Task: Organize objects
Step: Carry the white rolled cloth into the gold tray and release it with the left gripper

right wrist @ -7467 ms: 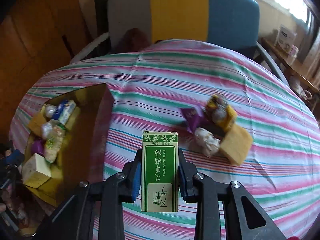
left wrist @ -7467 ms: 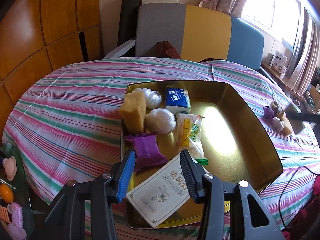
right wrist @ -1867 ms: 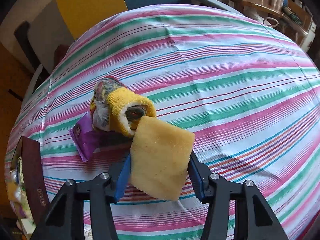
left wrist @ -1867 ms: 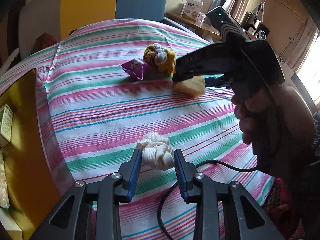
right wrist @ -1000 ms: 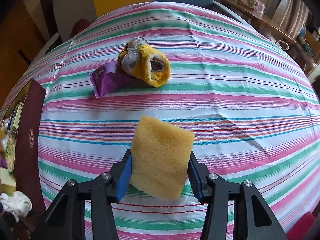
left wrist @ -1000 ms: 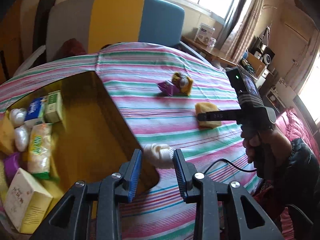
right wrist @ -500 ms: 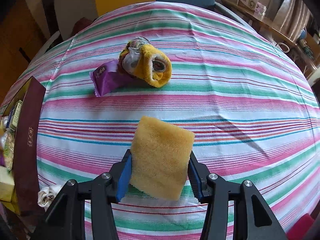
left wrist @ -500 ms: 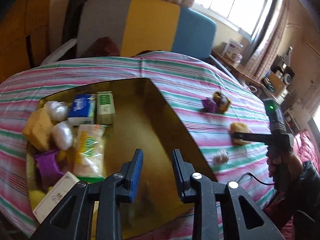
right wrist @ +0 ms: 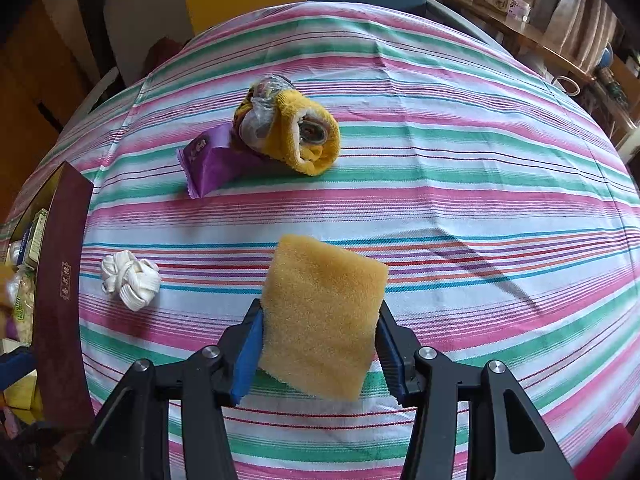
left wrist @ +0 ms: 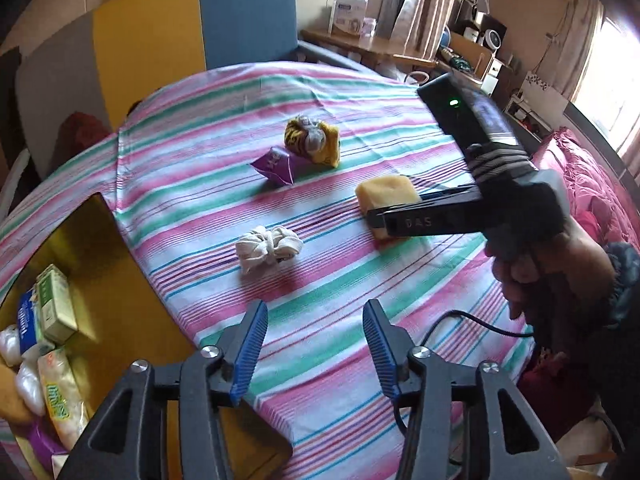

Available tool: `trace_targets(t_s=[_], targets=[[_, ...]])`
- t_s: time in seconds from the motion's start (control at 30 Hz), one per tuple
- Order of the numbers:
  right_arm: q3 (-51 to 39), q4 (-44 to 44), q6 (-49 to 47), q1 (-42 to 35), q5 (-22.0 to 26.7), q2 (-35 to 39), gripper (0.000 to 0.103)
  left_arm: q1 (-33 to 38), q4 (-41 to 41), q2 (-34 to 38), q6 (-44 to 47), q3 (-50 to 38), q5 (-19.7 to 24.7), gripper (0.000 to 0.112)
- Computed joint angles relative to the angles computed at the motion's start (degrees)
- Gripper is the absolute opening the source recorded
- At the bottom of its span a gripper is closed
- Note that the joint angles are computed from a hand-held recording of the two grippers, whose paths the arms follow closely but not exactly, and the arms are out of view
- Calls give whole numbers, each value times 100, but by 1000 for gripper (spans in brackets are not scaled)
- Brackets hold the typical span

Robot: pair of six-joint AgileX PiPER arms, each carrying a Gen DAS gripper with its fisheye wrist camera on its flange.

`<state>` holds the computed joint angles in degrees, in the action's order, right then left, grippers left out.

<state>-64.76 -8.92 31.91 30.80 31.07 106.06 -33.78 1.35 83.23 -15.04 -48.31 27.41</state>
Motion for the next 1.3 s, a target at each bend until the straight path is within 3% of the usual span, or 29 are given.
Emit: trace_targets(t_s=[0.1, 0.3, 0.37, 0.43, 0.5, 0.6, 0.67, 0.83, 1.0, 1.17, 1.3], targets=[[-1, 175, -154, -65, 0, -18, 53, 327, -516, 453, 455, -347, 102, 52], [12, 362, -354, -130, 0, -30, 53, 706, -675, 1300, 492, -1177, 611, 56], [11, 434, -426, -153, 0, -31, 53, 770, -779, 1518, 524, -1358, 680, 70], [-39, 470, -461, -157, 21, -4, 53, 761, -757, 1721, 441, -1527, 709, 71], [-47, 495, -488, -164, 25, 0, 53, 661, -474, 1877, 140, -1692, 757, 69], [-42, 510, -515, -169, 25, -10, 53, 458, 206, 2129, -467, -1952, 986, 50], [-41, 502, -528, -171, 33, -18, 53, 358, 458, 2219, -544, -1975, 993, 47], [-14, 536, -551, -190, 19, -36, 53, 441, 239, 1818, -300, -1469, 460, 41], [-26, 533, -556, -195, 18, -24, 53, 736, -633, 774, 562, -598, -44, 40], [7, 413, -458, -153, 16, -48, 53, 1534, -1216, -254, 1207, -59, -41, 40], [15, 285, -368, -108, 21, -45, 53, 2425, -1068, -314, 1382, 1, -8, 40]])
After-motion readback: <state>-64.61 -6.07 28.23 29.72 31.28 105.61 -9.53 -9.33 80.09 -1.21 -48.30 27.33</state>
